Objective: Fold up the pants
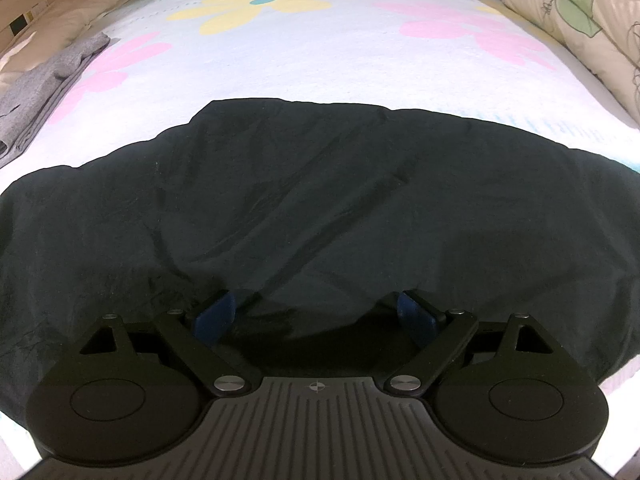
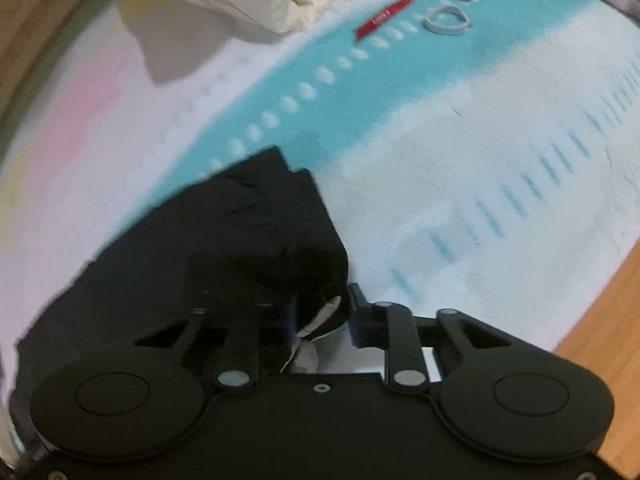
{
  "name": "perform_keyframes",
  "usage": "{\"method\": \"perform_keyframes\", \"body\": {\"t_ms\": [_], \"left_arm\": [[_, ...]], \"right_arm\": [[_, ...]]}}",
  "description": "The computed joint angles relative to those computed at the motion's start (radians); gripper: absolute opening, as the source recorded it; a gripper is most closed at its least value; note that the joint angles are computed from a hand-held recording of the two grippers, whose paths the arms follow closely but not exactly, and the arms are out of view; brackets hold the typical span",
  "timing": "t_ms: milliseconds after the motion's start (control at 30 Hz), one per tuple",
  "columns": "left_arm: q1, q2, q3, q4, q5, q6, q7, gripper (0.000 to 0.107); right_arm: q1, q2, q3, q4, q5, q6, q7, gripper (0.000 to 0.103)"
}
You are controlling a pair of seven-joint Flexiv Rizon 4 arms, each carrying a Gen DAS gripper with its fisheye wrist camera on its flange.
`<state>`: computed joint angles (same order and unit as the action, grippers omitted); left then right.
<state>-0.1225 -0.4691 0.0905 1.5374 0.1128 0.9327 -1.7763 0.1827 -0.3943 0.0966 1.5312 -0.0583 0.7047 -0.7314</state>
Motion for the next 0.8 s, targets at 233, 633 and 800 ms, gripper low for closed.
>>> {"method": "perform_keyframes", "body": {"t_ms": [233,633,800], "left_arm": [[0.001,0.001,-0.001,0.001,0.001,0.001,0.002,0.088],[-0.007,0.031,0.028,0.03,0.046,0.024,-0.026,0.088],[0.008,0.068,0.05,0.068,0.067,0.047,-0.092,0.088]], "right_arm": [[0.061,0.063,0.004,0.057,-0.116,0.199,0.024,0.02],[0.211,-0.166,0.135,-0.276,-0.038,0.202,-0.324,0.019],[0.297,-0.294,0.154,-0.451,0.003,0.088,-0.428,0.019]]}}
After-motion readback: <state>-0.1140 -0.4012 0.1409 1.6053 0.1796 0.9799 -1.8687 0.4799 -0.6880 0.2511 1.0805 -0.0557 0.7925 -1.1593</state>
